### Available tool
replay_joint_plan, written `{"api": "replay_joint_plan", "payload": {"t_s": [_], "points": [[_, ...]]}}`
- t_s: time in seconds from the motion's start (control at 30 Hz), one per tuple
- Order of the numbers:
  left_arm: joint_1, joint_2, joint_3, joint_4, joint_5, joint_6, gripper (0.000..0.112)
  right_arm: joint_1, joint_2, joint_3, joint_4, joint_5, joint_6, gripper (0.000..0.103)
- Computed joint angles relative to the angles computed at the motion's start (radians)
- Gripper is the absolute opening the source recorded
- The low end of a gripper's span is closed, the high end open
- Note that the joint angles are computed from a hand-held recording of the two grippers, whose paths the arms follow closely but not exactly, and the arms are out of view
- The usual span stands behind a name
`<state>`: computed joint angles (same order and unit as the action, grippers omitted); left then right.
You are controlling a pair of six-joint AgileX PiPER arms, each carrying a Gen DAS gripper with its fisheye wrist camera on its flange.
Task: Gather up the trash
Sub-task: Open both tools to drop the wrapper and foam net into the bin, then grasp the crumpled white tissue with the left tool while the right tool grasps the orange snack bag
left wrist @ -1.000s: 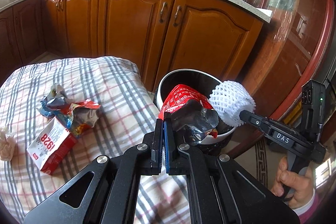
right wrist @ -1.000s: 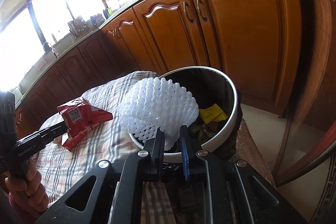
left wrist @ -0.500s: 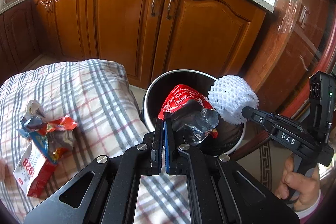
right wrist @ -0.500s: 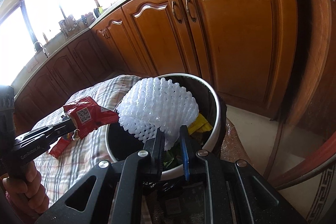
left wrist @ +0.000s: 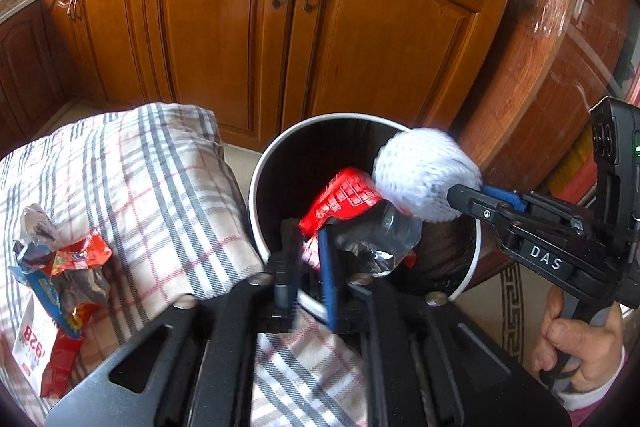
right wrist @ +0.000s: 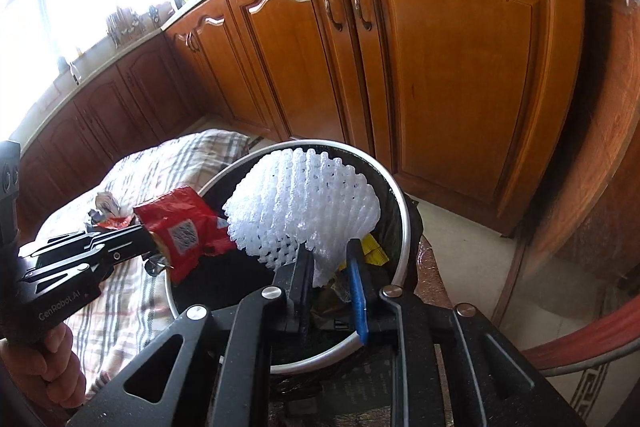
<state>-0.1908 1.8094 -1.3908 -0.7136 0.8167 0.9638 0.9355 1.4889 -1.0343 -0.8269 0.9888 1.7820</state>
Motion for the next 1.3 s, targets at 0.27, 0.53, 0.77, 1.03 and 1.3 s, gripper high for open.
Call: {"api": "replay_joint_plan", "payload": {"t_s": [0.27,0.53,0.77,1.03,1.3], "points": [[0.044,-0.032,0.037,-0.053,0.013,0.047,0.045,0.026,-0.023,0.022,-0.024,0.015,0.063,0.049],[0.206,-0.095,0.143,-0.144,0.058,0.157,0.072,0.115,0.015,-0.013,-0.090,0.021,0.185,0.083],[0.395,-0.110,0.194,-0.175,0.121,0.225,0.076,0.184,0.123,-0.104,-0.128,-0.027,0.268,0.092],[0.587,-0.079,0.177,-0.186,0.195,0.284,0.076,0.218,0.257,-0.256,-0.126,-0.079,0.240,0.092],[0.702,-0.026,0.116,-0.178,0.235,0.292,0.076,0.215,0.372,-0.411,-0.089,-0.116,0.147,0.092]]}}
